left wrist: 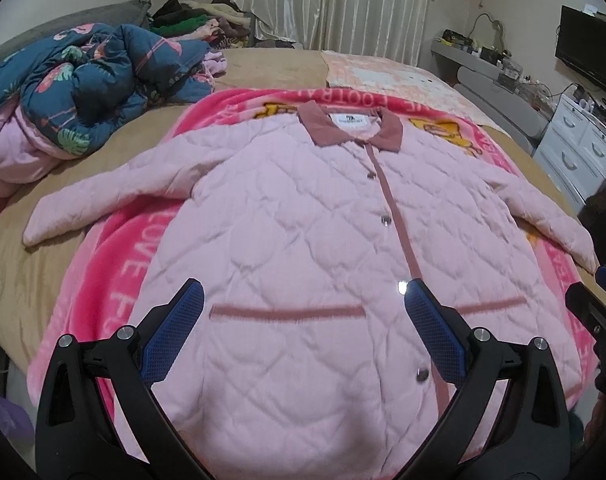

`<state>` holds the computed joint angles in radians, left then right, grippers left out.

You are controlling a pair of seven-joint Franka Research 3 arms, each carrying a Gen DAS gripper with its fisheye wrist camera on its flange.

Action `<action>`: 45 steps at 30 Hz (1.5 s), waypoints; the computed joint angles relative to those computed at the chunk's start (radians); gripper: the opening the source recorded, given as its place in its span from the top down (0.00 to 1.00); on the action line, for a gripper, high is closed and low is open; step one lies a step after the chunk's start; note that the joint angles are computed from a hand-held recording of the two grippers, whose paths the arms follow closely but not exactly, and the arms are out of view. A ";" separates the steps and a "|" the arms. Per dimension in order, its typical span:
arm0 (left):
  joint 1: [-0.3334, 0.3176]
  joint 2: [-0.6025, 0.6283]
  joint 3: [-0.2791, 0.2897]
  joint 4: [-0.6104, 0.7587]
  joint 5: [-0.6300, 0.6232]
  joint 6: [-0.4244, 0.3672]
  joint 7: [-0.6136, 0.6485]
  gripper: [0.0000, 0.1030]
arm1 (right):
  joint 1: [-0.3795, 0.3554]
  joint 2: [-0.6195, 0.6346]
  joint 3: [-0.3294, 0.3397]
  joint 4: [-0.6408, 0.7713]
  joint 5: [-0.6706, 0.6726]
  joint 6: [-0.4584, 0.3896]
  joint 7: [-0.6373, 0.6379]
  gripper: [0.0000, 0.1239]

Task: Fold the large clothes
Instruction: 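Move the right tool over the jacket sleeve nearest it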

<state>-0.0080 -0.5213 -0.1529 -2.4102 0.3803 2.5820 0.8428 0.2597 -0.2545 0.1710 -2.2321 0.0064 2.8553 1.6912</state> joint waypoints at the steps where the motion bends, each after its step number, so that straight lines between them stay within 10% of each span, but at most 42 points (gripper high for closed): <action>1: 0.001 0.014 0.001 0.015 -0.001 0.000 0.000 0.09 | -0.002 0.022 -0.002 0.026 0.001 -0.002 0.000 0.20; 19: 0.015 0.321 0.003 0.361 0.037 -0.030 -0.023 0.09 | 0.023 0.298 -0.097 0.412 0.056 -0.046 -0.054 0.20; 45: -0.107 0.849 0.020 0.859 -0.037 -0.135 0.099 0.09 | -0.059 0.601 -0.344 0.635 -0.114 -0.136 0.494 0.20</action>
